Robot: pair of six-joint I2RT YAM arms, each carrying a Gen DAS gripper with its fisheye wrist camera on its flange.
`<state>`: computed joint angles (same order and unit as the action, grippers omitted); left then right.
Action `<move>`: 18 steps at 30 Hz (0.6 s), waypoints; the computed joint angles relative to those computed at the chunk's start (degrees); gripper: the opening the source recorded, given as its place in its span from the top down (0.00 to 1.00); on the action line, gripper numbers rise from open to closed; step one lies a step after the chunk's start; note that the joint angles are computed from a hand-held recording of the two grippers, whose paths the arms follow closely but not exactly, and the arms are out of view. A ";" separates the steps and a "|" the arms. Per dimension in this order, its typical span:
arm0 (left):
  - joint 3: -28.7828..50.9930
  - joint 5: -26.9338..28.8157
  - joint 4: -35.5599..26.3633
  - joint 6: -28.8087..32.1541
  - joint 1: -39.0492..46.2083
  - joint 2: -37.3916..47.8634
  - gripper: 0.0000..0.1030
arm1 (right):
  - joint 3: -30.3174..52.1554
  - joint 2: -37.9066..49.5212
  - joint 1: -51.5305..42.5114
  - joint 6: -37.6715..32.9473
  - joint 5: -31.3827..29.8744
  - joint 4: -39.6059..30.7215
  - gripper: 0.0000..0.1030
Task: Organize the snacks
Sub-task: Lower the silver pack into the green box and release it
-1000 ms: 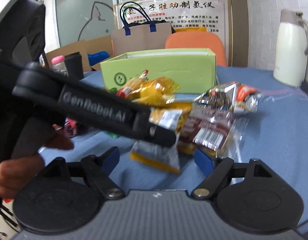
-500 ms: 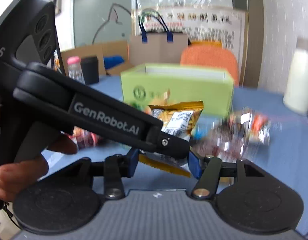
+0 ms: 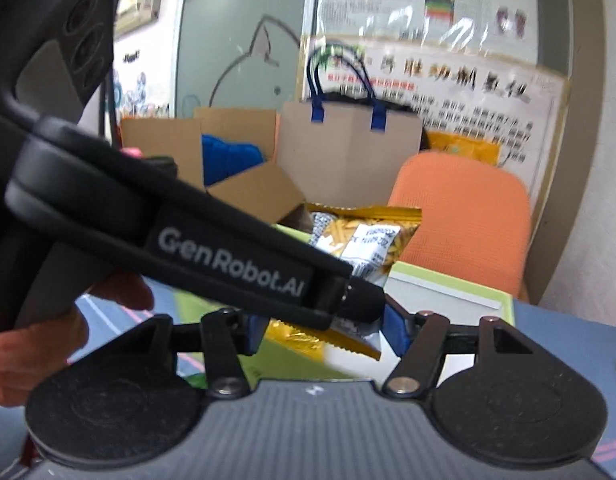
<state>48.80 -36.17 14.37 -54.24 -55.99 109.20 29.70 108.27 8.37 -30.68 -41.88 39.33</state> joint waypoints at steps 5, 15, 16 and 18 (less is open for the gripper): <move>3.08 3.49 0.89 2.44 6.78 6.90 0.75 | 11.62 9.68 1.96 1.28 1.75 -7.23 0.24; -4.57 -5.96 1.90 -1.64 0.06 -1.43 0.49 | -1.66 -1.08 -8.69 2.97 -10.49 0.84 0.08; -4.92 -6.80 1.32 -2.36 -1.35 -2.36 0.49 | -3.23 -2.77 -10.51 1.88 -12.21 -0.11 0.07; -5.34 -8.94 -0.41 -5.00 -4.72 -3.19 0.45 | -6.18 -5.60 -14.29 -0.09 -15.50 -2.04 0.05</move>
